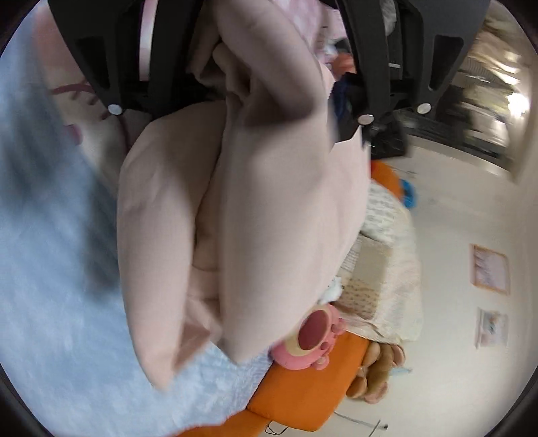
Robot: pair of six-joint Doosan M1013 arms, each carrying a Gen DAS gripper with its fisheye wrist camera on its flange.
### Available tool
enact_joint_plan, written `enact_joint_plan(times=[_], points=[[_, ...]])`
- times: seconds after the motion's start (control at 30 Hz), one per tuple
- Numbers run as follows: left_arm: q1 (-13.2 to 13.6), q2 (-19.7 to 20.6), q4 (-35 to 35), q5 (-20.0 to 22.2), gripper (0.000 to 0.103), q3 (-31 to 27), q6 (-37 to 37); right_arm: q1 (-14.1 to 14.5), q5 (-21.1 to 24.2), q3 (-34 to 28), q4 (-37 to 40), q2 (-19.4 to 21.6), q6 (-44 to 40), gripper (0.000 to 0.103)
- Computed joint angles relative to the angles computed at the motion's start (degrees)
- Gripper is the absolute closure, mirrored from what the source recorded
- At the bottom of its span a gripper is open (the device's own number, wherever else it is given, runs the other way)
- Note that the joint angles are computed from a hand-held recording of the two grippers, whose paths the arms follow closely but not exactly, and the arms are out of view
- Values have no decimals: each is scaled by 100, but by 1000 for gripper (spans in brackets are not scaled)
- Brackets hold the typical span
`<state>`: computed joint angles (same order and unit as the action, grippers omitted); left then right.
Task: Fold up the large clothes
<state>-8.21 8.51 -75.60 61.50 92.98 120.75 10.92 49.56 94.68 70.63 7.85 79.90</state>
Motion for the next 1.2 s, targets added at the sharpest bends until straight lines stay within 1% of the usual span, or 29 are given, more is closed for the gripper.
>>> enact_joint_plan(times=[0.03,0.1,0.17,0.2,0.23,0.27,0.3,0.4,0.47,0.5,0.53,0.57,0.63,0.67,0.7,0.73,0.77,0.8,0.83,0.87,0.9,0.93,1.0,1.03,1.07,1.1,1.13,1.17,1.2], points=[[30,14,-103,57,43,34,37,-5,34,62,225,4,-224,44],[75,-8,-72,135,43,56,44,18,89,-31,-35,4,-217,42],[106,-17,57,200,42,33,11,80,156,-181,-410,24,0,30],[146,-7,75,290,42,27,8,104,146,-226,-628,33,194,14],[128,11,67,308,41,-2,-25,159,73,-234,-949,6,425,4],[167,27,39,371,40,-2,-27,256,-1,-277,-1424,-7,723,4],[222,32,39,436,37,7,-45,311,-117,-259,-1599,-49,869,4],[433,13,299,630,35,-69,-349,252,-136,-126,-1629,-229,1121,4],[546,-90,774,603,35,-145,-534,170,-136,-40,-1882,-411,1342,5],[593,-148,985,591,35,-212,-620,141,-145,-15,-2135,-514,1513,5],[674,-239,1104,585,35,-271,-614,156,-227,-12,-2644,-654,1820,4],[724,-335,1198,537,35,-371,-575,220,-386,-33,-3377,-841,2167,4],[736,-398,1159,599,35,-633,-449,333,-731,-133,-4360,-1022,2498,9],[685,-406,1197,634,33,-826,-416,454,-1000,-221,-4905,-1109,2679,11],[507,-391,1507,520,31,-1114,-500,536,-1216,-300,-5198,-1124,2743,17],[380,-365,1713,459,30,-1290,-570,650,-1456,-384,-5446,-1123,2800,28],[181,-257,2010,439,28,-1573,-739,727,-1604,-500,-5463,-1066,2668,34],[17,-137,2294,422,28,-1820,-962,769,-1543,-619,-5418,-979,2593,49],[-155,-1,2706,411,28,-2063,-1306,823,-1285,-854,-5422,-780,2653,66],[-288,176,3044,452,32,-2287,-1677,861,-1110,-1020,-5422,-621,2768,72],[-397,342,3476,509,41,-2479,-2129,903,-946,-1219,-5511,-420,2995,73],[-484,482,3877,587,47,-2603,-2569,954,-875,-1280,-5800,-303,3352,72],[-530,712,4166,736,63,-2681,-3081,1149,-646,-1528,-6802,0,4351,72],[-520,744,4217,660,66,-2631,-3175,1189,-611,-1517,-6924,114,4580,72],[-519,766,4316,562,74,-2575,-3221,1162,-643,-1477,-6809,183,4569,72],[-511,779,4319,487,84,-2509,-3198,1168,-727,-1435,-6785,251,4642,72],[-468,779,4272,392,91,-2403,-3171,1189,-823,-1359,-6940,290,4822,72],[-396,781,4013,349,95,-2306,-3063,1194,-879,-1393,-7014,366,4908,73],[-355,808,3799,339,95,-2281,-3011,1184,-985,-1365,-7004,391,4921,73]])
